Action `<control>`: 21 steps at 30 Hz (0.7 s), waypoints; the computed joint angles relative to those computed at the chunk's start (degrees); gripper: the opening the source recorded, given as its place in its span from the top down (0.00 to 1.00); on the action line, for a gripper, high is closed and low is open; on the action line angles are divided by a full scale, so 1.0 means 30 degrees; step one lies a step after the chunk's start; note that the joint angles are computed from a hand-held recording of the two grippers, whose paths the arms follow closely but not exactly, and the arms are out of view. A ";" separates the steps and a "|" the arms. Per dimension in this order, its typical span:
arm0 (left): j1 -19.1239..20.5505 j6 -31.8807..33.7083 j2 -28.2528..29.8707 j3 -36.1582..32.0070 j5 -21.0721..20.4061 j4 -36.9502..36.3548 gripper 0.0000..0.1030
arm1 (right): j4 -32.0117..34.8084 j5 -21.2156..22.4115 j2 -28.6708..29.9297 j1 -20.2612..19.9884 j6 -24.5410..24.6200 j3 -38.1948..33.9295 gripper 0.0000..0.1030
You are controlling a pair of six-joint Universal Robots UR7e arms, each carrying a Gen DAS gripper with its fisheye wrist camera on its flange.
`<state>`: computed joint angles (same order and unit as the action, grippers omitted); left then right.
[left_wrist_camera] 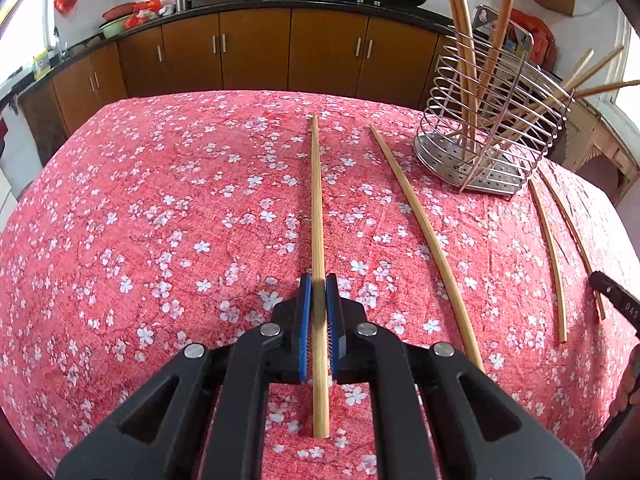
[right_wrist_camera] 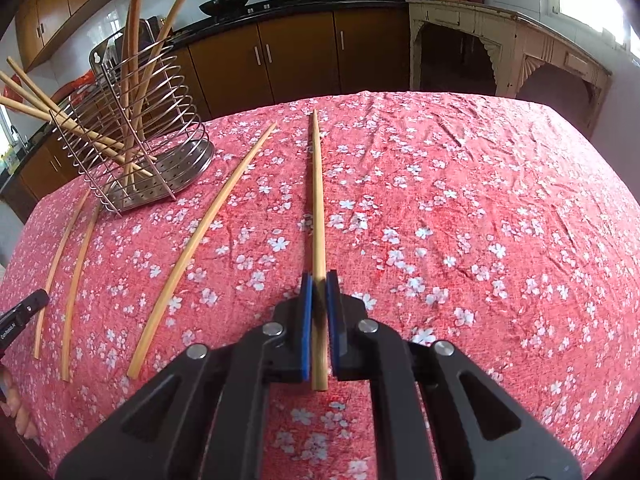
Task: Organize utensils
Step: 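Lift both held chopsticks upright and carry them over the wire holder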
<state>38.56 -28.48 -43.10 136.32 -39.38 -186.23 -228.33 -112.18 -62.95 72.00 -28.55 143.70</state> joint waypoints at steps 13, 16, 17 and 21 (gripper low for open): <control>-0.1260 0.1077 -0.1911 0.1999 -0.0508 -0.2969 0.93 | -0.1818 0.1575 -0.2174 0.0236 -0.0576 0.1976 0.92; -0.1793 0.1547 -0.2376 0.2589 -0.0422 -0.4318 0.93 | -0.2624 0.2215 -0.3047 0.0573 -0.0854 0.2473 0.93; -0.2007 0.1764 -0.2512 0.2783 -0.0364 -0.4927 0.93 | -0.2746 0.2531 -0.3488 0.0654 -0.0813 0.2653 0.93; -0.2382 0.2546 -0.2921 0.2861 -0.0092 -0.6351 0.93 | -0.2712 0.3576 -0.4942 0.1092 -0.0548 0.2856 0.93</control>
